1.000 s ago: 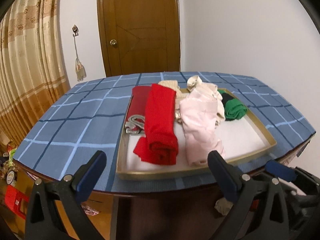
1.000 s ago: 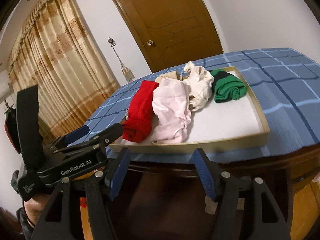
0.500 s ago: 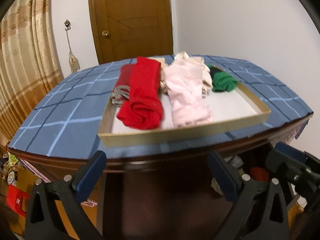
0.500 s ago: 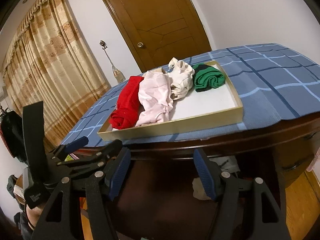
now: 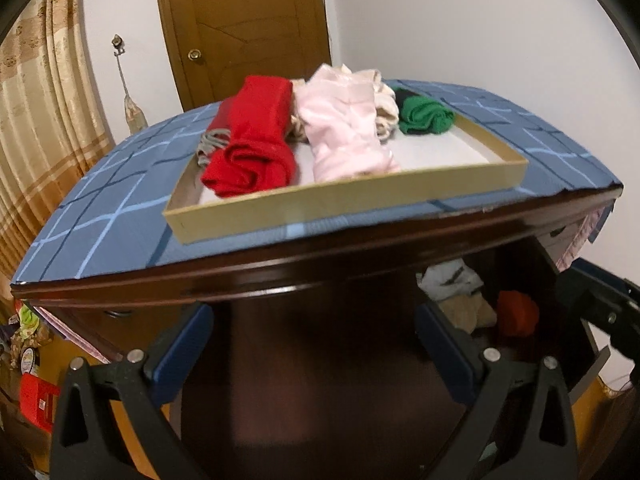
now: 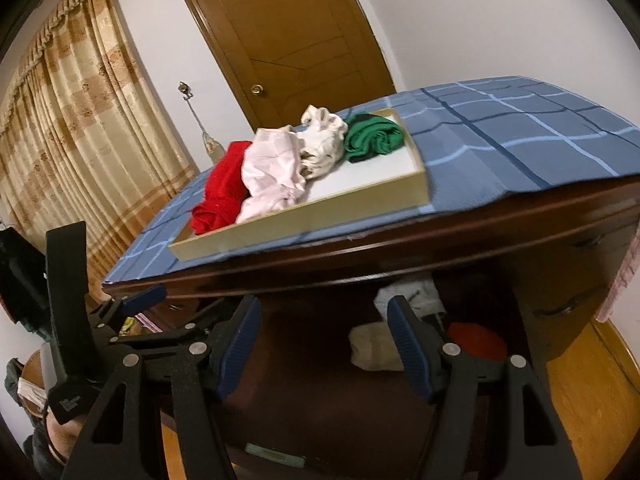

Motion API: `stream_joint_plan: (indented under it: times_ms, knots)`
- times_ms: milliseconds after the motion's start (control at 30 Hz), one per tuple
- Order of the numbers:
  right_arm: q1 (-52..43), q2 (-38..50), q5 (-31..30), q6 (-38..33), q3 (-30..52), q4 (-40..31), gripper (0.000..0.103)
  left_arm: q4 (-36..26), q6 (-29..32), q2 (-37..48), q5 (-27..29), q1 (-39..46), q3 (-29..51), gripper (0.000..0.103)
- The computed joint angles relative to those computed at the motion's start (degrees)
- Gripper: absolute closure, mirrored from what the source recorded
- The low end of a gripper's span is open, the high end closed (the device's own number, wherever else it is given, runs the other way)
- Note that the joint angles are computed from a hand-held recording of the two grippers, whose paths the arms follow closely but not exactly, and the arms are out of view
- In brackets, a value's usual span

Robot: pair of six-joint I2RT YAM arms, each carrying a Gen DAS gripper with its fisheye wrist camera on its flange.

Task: Take underwear out of drawer
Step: 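Withdraw both tools from the tray down toward the open drawer, then reach both tools into the drawer toward the beige sock and red garment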

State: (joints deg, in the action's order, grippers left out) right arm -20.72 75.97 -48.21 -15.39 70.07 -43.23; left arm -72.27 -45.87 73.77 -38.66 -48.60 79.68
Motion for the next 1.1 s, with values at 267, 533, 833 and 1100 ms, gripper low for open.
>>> stream_joint_plan:
  times_ms: [267, 533, 833, 1100]
  knots:
    - [-3.6, -0.1, 2.8, -6.8, -2.8, -2.1, 0.035, 1.9, -1.6, -1.1, 5.3, 0.2, -5.1, 0.001]
    - [-5.8, 1.7, 5.5, -14.6, -3.5, -6.2, 0.035, 3.6, -1.8, -1.2, 11.6, -0.7, -8.2, 0.001]
    - [-8.6, 7.0, 5.8, -19.4, 0.7, -10.8, 0.036, 6.7, -0.3, 1.3, 18.5, 1.8, -8.6, 0.001]
    - [-2.3, 15.3, 13.7, -18.4, 7.2, -9.3, 0.051, 6.2, 2.9, 3.7, 19.5, 4.1, -6.6, 0.001]
